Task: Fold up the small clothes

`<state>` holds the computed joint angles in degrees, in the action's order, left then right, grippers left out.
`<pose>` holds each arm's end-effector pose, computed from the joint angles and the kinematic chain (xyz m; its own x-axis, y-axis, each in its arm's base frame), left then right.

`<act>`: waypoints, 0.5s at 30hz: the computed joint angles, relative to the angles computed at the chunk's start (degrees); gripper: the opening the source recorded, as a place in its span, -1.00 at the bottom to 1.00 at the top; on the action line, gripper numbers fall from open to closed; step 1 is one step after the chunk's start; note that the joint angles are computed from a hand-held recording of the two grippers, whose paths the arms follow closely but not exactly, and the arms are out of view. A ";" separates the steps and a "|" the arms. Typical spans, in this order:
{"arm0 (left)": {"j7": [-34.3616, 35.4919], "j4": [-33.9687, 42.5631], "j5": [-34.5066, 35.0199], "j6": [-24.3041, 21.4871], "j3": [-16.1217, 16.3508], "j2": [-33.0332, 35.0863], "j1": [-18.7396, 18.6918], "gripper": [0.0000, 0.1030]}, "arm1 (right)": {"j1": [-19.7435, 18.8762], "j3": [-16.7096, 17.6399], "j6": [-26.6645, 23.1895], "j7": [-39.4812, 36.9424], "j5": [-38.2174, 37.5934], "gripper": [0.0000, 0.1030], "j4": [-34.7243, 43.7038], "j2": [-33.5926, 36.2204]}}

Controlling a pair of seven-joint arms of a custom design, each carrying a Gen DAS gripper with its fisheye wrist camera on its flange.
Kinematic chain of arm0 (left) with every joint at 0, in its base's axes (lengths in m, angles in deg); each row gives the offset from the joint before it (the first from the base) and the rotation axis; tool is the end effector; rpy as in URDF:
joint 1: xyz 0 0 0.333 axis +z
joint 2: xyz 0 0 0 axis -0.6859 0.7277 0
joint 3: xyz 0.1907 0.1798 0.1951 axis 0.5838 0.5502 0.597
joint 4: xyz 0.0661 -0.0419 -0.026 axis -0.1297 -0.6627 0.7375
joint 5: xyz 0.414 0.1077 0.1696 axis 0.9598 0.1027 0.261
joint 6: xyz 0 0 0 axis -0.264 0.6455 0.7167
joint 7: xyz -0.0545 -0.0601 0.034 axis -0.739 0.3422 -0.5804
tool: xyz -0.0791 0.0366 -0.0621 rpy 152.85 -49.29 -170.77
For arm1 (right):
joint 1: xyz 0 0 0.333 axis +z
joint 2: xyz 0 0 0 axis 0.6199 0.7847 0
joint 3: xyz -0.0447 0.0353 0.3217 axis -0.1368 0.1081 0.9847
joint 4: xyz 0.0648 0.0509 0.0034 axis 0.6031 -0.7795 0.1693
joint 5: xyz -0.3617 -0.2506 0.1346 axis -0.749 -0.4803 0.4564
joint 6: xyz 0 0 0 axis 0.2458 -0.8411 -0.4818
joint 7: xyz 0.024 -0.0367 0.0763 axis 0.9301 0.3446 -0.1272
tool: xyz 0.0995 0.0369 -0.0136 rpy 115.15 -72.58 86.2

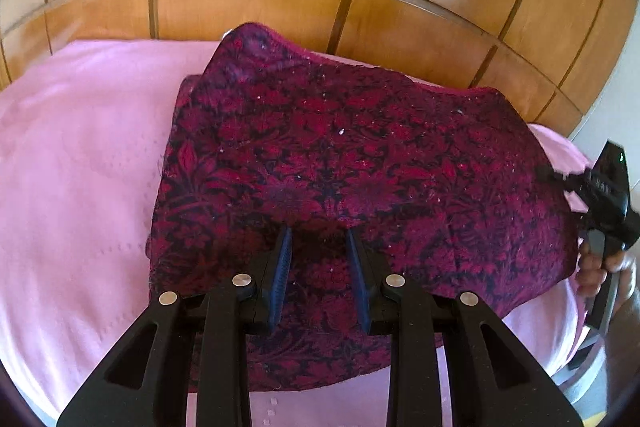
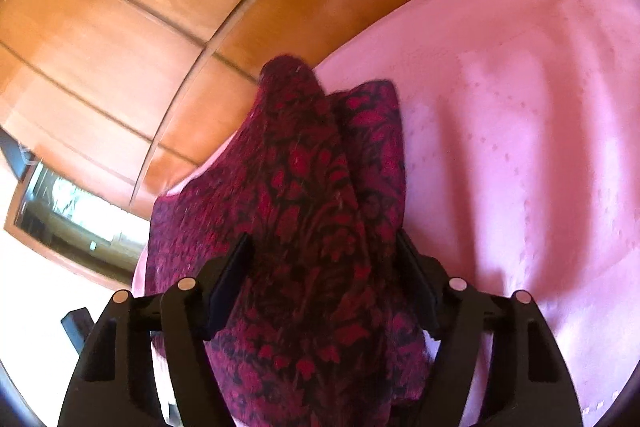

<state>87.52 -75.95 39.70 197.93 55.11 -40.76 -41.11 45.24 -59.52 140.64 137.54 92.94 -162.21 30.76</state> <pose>0.6816 -0.0721 0.3752 -0.2297 -0.9458 0.2296 -0.7759 0.0355 -0.6299 0.7042 0.2414 0.3990 -0.1838 -0.6719 -0.7175 -0.8129 0.5143 -0.2734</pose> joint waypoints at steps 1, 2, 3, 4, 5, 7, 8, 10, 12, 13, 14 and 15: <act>0.13 0.50 -0.85 -0.96 -0.16 0.26 0.40 -0.49 | -0.23 0.16 -1.01 -0.79 -0.22 0.41 0.01 -0.02; 0.37 0.80 -1.50 -1.52 -0.24 0.49 0.68 -0.49 | -0.26 0.28 -1.49 -1.42 -0.20 0.41 0.20 0.16; 0.61 0.98 -2.07 -1.92 -0.32 0.59 0.88 -0.49 | -0.51 0.47 -2.01 -2.45 0.14 0.40 0.03 0.09; 0.87 1.05 -2.38 -1.93 -0.35 0.66 0.91 -0.49 | -0.36 0.24 -2.34 -2.59 -0.01 0.35 -0.03 -0.06; 0.95 1.08 -2.30 -1.76 -0.30 0.74 0.80 -0.49 | 0.38 -0.65 -2.94 -1.34 -1.51 0.20 0.33 -0.08; 0.59 0.87 -1.41 -1.43 -0.02 0.65 0.45 -0.49 | 2.23 -2.50 -3.85 1.71 -5.94 -0.12 0.77 -0.44; -0.44 1.43 -0.35 -1.38 0.27 1.17 0.01 -0.49 | 3.58 -3.70 -4.14 3.86 -9.40 -0.26 1.37 -0.52; -0.83 1.74 -0.33 -1.74 0.14 1.45 0.25 -0.49 | 4.95 -4.94 -4.95 6.82 -14.63 -0.34 2.09 -1.17; -0.34 1.28 -0.84 -1.84 -0.10 1.05 0.62 -0.49 | 3.80 -3.44 -5.43 5.17 -14.01 -0.35 2.56 -1.57; -0.03 1.17 -0.93 -1.82 -0.16 0.97 0.68 -0.49 | 3.44 -3.18 -7.44 4.35 -14.32 -0.35 3.19 -1.46; 0.39 1.23 -1.21 -1.87 -0.26 1.05 0.79 -0.49 | 3.99 -4.02 -9.28 5.57 -16.14 -0.34 3.58 -1.29; 0.77 1.16 -1.48 -1.87 -0.33 0.99 0.88 -0.49 | 4.00 -4.17 -10.11 6.00 -16.34 -0.34 3.61 -1.18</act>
<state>88.29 -74.79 38.22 196.07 54.78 -39.76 -40.22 49.24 -63.69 130.52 143.55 76.60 -158.61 29.57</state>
